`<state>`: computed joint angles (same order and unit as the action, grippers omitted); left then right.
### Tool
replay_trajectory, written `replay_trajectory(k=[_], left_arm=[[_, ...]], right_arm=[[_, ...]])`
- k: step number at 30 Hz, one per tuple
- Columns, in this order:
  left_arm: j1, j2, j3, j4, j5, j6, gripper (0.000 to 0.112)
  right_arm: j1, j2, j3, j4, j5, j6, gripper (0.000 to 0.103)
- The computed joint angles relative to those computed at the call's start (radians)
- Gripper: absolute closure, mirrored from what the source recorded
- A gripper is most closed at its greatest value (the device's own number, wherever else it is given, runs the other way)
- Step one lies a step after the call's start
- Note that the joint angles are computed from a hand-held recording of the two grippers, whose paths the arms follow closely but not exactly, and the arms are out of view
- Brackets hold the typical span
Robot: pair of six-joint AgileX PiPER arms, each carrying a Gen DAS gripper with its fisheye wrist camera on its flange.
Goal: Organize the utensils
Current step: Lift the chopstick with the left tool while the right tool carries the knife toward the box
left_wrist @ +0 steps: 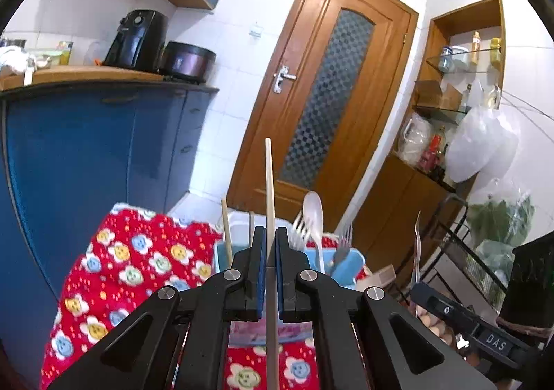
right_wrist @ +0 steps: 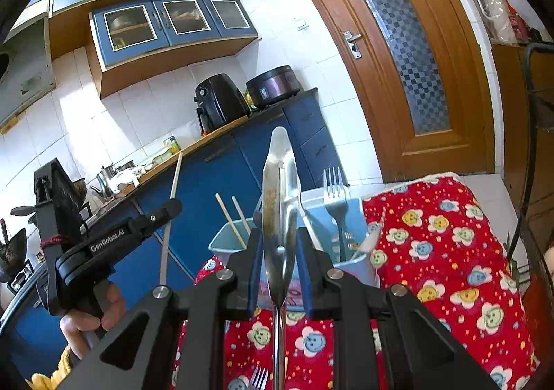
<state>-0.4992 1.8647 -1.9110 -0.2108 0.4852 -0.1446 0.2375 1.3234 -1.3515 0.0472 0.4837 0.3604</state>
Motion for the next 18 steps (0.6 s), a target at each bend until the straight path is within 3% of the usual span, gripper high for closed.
replay_trajectory(k=[12,18], left_arm=[[0.005,0.207,-0.343,0.111,0.032,-0.105,0.108],[-0.024,0.301,-0.452,0.289,-0.002,-0.232,0.108]], right_arm=[[-0.025,0.087,-0.12,-0.019,0.0,-0.022,0.082],[-0.052,0.136,-0.177,-0.003,-0.001,-0.051,0.082]])
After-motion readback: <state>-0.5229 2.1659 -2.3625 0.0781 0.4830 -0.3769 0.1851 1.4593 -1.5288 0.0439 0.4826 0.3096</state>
